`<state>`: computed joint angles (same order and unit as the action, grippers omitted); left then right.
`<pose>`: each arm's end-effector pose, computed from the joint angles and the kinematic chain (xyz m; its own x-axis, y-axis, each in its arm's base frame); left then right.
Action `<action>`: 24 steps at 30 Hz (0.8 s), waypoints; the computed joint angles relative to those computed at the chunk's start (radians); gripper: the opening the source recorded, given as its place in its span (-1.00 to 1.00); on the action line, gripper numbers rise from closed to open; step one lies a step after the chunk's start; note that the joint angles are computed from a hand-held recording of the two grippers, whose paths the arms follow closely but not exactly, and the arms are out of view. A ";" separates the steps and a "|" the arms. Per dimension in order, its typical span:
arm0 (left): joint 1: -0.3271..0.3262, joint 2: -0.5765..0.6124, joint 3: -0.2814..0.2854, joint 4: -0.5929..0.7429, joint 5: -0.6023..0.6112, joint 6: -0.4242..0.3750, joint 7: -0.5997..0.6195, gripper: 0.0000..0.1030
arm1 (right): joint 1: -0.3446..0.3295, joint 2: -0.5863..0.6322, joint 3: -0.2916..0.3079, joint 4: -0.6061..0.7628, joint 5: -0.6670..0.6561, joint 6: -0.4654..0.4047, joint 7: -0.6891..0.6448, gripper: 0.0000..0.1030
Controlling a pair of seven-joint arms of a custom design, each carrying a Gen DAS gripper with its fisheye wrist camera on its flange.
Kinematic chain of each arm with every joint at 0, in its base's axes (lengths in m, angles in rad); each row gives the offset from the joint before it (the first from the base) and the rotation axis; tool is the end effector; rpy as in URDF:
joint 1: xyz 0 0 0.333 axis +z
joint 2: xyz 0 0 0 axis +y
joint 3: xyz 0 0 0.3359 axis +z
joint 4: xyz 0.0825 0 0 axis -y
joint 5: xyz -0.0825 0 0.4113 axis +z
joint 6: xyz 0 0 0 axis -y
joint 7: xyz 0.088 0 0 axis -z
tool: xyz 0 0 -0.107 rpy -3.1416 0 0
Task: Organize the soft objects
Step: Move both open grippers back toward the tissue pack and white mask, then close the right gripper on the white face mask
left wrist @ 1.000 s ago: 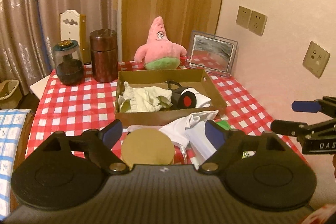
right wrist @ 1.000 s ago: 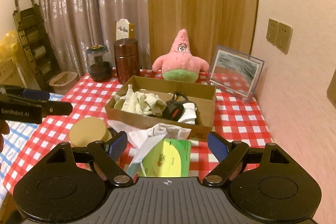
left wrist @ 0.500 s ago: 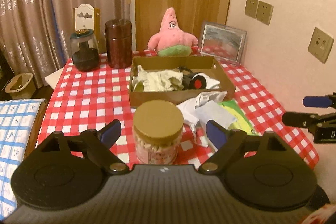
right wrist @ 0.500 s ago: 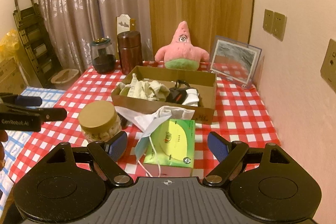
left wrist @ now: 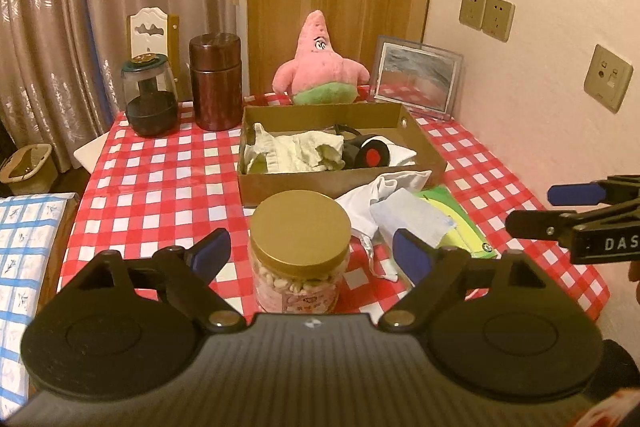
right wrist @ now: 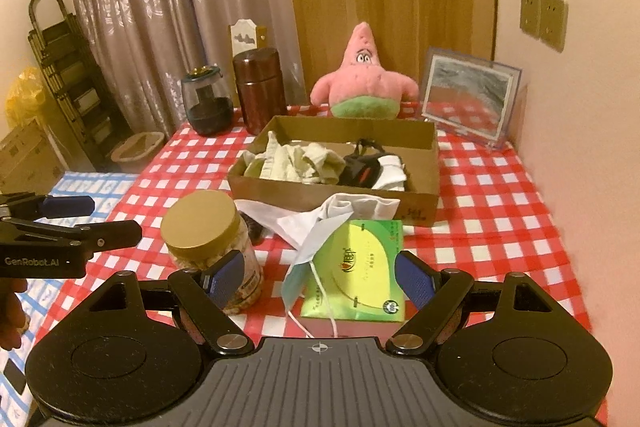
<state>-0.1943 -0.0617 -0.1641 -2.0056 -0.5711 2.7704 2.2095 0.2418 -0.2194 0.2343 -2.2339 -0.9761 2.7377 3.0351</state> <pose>0.5793 -0.1946 0.5858 -0.5421 -0.8394 0.0381 -0.5427 0.3152 -0.7786 0.4664 0.2849 0.5343 -0.1031 -0.9799 -0.1707 -0.5716 0.1988 -0.7960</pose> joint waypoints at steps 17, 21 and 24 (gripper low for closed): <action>0.065 0.169 -0.049 0.155 -0.014 0.009 0.051 0.68 | 0.054 0.243 -0.127 0.152 0.191 0.114 -0.148 0.27; 0.082 0.204 -0.063 0.195 0.003 -0.018 0.057 0.68 | 0.076 0.290 -0.157 0.187 0.270 0.114 -0.211 0.18; 0.092 0.225 -0.072 0.218 0.012 -0.030 0.055 0.68 | 0.089 0.318 -0.172 0.211 0.336 0.102 -0.269 0.03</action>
